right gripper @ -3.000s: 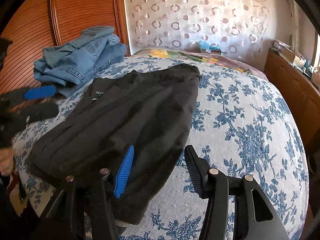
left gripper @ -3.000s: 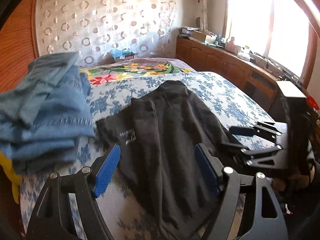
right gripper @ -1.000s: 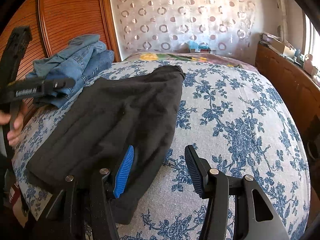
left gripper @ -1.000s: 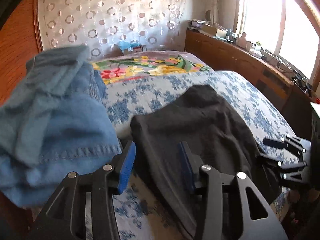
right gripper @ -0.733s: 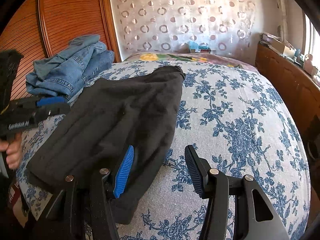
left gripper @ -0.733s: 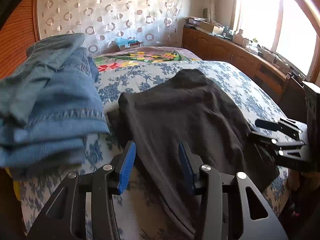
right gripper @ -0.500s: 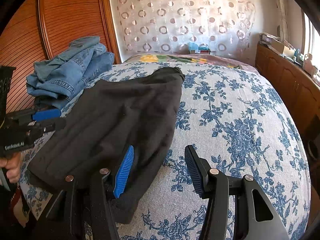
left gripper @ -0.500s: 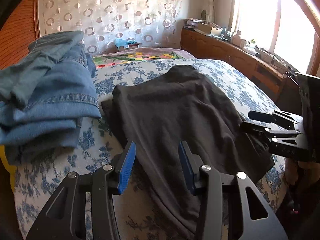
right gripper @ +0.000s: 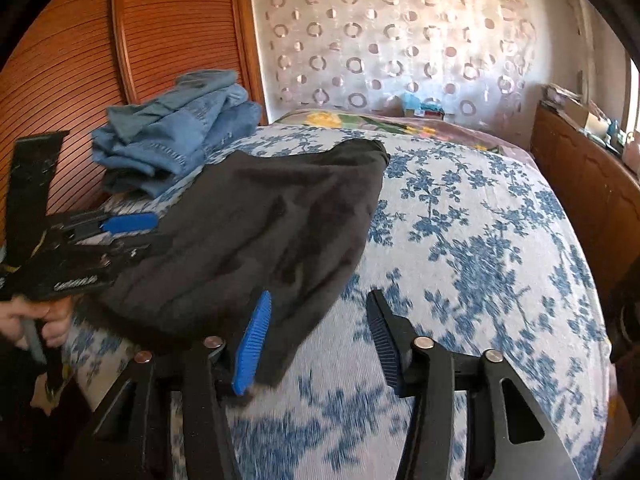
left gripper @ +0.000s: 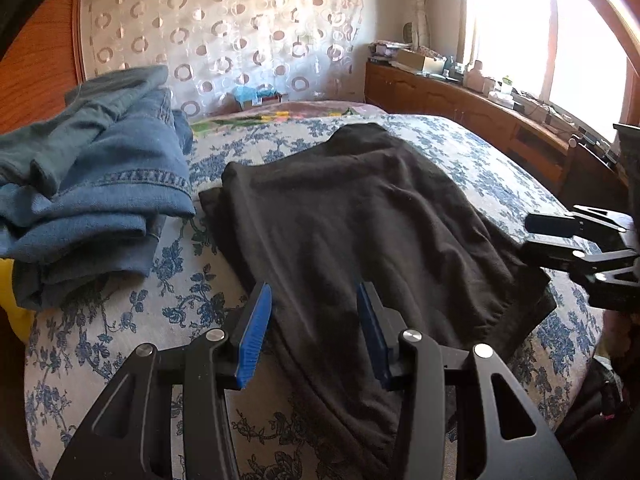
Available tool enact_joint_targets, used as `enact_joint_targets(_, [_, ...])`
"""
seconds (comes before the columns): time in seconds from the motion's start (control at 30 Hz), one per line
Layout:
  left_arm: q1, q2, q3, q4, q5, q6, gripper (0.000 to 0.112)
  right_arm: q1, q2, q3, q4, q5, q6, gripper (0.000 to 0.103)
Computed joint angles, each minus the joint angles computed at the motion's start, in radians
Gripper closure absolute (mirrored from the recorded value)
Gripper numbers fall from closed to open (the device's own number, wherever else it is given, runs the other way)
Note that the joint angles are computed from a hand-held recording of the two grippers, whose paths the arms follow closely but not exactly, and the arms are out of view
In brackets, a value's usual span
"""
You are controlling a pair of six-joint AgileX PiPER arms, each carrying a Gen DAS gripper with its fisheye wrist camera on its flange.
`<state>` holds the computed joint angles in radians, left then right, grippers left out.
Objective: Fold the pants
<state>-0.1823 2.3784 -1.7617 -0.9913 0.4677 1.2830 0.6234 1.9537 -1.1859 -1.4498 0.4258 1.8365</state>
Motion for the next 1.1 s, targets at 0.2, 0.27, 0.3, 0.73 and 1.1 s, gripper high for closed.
enact_joint_targets(0.2, [0.004,-0.028,0.068,-0.138,-0.034,0.148,0.067,0.035,-0.061,0.092,-0.020,0.017,0.037,0.059])
enact_joint_targets(0.27, [0.006,-0.038,0.093,-0.199,-0.046,0.209,0.067,0.042,-0.063,0.102,-0.007,0.013,0.026,0.061])
enact_joint_targets(0.3, [0.007,-0.041,0.102,-0.223,-0.050,0.232,0.067,0.046,-0.064,0.104,0.001,0.012,0.019,0.061])
enact_joint_targets(0.73, [0.008,-0.043,0.109,-0.266,-0.065,0.259,0.067,0.064,-0.008,0.026,0.062,0.001,-0.074,0.082])
enact_joint_targets(1.1, [0.021,-0.039,0.106,-0.291,-0.041,0.274,0.067,0.099,-0.118,0.195,-0.165,-0.004,0.226,0.101])
